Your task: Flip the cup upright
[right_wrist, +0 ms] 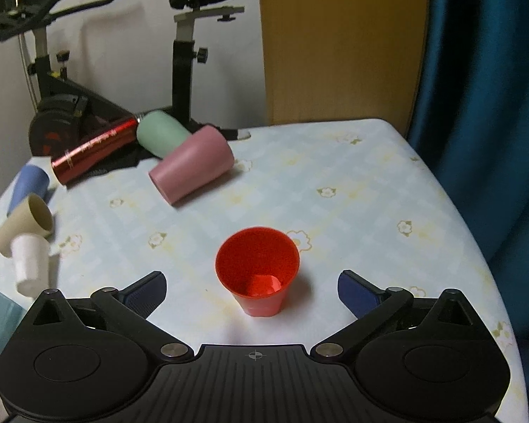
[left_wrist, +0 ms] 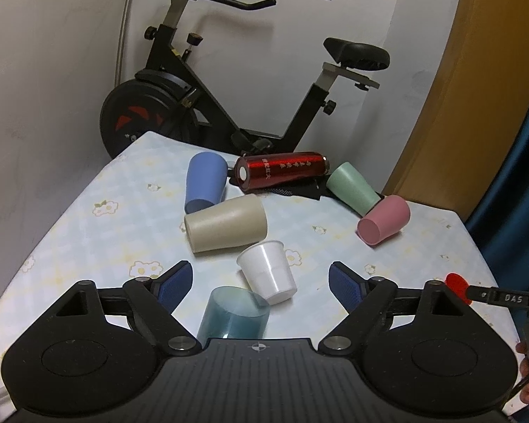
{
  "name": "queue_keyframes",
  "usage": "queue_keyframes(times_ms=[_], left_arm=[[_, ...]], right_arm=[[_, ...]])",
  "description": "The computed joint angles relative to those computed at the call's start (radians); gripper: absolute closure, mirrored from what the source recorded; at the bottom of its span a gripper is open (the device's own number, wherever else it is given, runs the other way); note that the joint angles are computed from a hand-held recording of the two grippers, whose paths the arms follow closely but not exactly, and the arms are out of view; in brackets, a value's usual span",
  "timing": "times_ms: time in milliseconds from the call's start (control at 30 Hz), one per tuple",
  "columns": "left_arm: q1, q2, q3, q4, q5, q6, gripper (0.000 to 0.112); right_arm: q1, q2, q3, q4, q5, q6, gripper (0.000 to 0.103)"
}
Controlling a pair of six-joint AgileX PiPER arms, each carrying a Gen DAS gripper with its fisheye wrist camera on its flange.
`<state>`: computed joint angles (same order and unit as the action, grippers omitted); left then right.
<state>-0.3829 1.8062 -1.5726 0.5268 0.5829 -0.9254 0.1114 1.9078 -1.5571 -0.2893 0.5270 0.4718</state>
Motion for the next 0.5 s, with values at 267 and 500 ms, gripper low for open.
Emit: queue_keyframes(times_ms=[267,500], left_arm=[[-0.031,-0.026,-0.053,0.059,0.037,0.021,0.017],[-0.079,-0.057,-0.133,0.156,0.06,0.019,0.015]], right_arm=[[0.014,-0.102,-0.007,0.063,0.082,-0.023,0.0],[0.066,-0.226,-0.035,0.006,0.168,0.031,0.0]])
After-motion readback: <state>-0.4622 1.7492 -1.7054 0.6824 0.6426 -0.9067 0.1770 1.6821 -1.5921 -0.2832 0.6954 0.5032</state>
